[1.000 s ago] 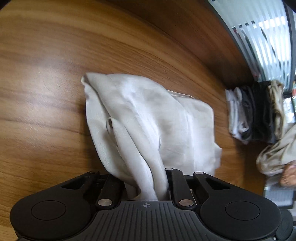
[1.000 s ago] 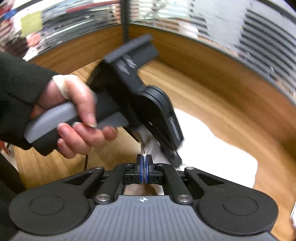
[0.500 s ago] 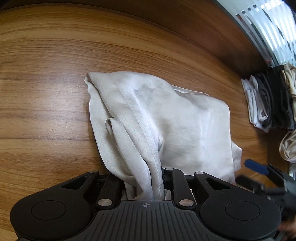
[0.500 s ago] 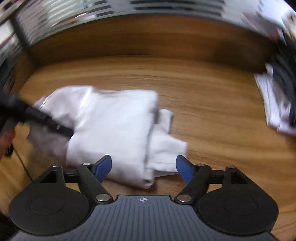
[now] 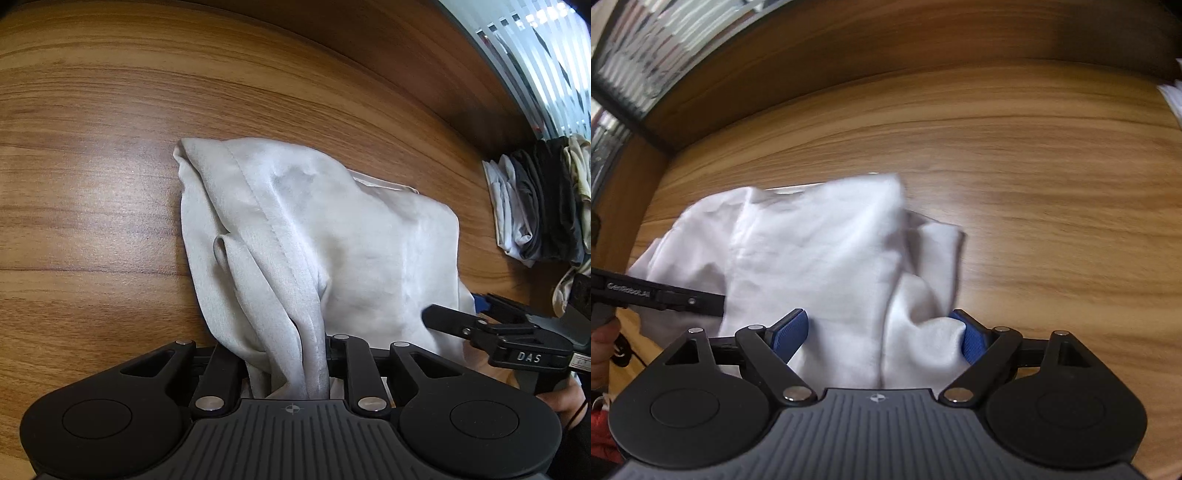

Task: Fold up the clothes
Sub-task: 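Carry the folded shirt with the left gripper to the clothes stack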

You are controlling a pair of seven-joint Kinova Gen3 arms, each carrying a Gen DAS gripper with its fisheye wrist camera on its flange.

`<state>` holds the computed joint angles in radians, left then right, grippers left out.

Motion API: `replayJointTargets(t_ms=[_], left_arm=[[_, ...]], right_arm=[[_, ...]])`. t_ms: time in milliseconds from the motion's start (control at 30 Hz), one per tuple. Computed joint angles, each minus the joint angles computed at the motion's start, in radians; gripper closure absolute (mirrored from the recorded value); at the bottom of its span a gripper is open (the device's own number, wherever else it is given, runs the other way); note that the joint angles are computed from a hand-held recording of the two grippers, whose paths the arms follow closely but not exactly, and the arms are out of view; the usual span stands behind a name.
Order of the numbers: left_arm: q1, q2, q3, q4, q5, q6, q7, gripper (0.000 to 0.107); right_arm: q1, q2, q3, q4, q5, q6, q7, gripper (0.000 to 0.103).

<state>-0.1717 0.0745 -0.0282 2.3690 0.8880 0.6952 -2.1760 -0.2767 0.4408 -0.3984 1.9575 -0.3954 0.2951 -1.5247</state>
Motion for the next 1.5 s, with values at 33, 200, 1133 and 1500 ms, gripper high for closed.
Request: replayJointTargets(t_ms=[33, 200, 1133, 1500], left_arm=[[-0.001, 0.001, -0.003, 0.004, 0.012, 0.000, -0.013, 0.085], [0.015, -0.007, 0.002, 0.019, 0.032, -0.027, -0.020, 0.084], [0.443, -0.166, 0.269, -0.438, -0.535, -0.024, 0.958, 0.093], [0.758, 0.078, 0.238, -0.930, -0.925, -0.012, 1.370, 0.093]], right_arm=[[0.014, 0.001, -0.016, -0.003, -0.005, 0.001, 0.013, 0.022], [0.017, 0.012, -0.031, -0.025, -0.028, 0.007, 0.034, 0.065], [0.104, -0.511, 0.336, -0.015, -0.199, 0.498, 0.253, 0.093], [0.108, -0.485, 0.846, -0.407, -0.249, 0.944, 0.647, 0.093]])
